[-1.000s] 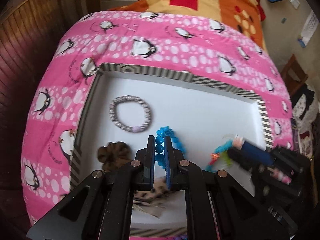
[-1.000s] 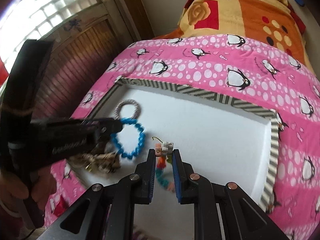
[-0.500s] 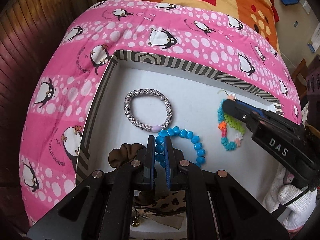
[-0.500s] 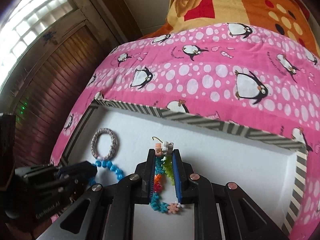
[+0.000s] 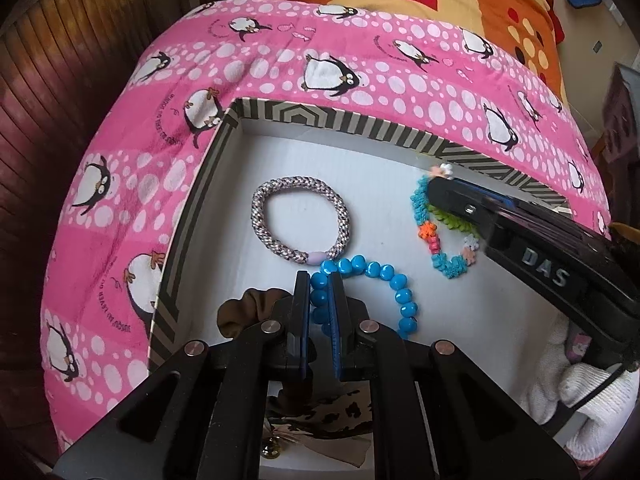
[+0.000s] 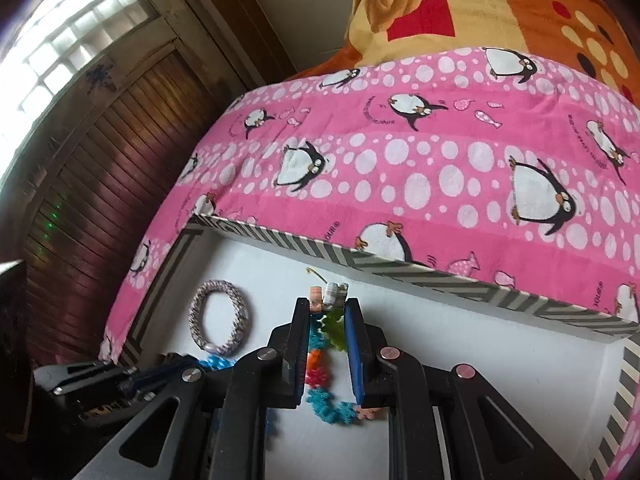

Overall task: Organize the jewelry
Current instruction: 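Open both grippers to drop the bracelets inside the box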

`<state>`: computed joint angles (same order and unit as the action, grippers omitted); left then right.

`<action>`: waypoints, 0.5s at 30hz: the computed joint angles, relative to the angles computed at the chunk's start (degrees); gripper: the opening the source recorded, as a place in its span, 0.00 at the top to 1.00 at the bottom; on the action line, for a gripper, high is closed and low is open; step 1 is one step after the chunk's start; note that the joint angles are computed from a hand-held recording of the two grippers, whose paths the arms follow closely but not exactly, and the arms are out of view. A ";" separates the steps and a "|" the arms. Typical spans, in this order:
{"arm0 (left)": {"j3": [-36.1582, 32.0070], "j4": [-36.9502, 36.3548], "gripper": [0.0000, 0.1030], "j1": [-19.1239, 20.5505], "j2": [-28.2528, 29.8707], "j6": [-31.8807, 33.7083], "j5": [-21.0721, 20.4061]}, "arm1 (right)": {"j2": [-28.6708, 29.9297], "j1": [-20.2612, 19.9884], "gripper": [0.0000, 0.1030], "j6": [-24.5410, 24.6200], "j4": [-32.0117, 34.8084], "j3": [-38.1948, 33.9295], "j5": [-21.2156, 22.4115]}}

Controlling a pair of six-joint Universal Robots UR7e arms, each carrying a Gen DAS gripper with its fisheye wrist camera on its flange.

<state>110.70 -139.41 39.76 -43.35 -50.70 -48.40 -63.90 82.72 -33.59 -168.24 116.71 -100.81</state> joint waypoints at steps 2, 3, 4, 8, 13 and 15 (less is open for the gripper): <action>0.02 0.67 0.84 -0.21 -0.14 -0.59 0.16 | -0.83 -0.14 0.74 0.20 -0.41 0.57 0.24; 0.18 0.54 0.80 -0.32 -0.31 -0.70 0.02 | -1.57 -0.36 0.69 0.46 -0.59 1.05 0.79; 0.47 0.00 0.71 -0.44 -0.53 -0.55 -0.16 | -2.20 -0.49 0.61 0.72 -0.80 1.48 1.23; 0.96 1.51 0.58 -1.81 -1.21 -1.17 1.24 | -5.48 -0.82 0.59 1.04 -0.32 3.77 2.10; 2.10 3.09 0.55 -3.87 -2.33 -3.17 3.06 | -10.85 -0.88 0.59 -0.44 -1.27 8.42 0.49; 2.96 3.76 0.55 -5.05 -3.05 -4.09 3.88 | -13.45 -1.09 0.58 -1.45 -2.49 10.77 -0.03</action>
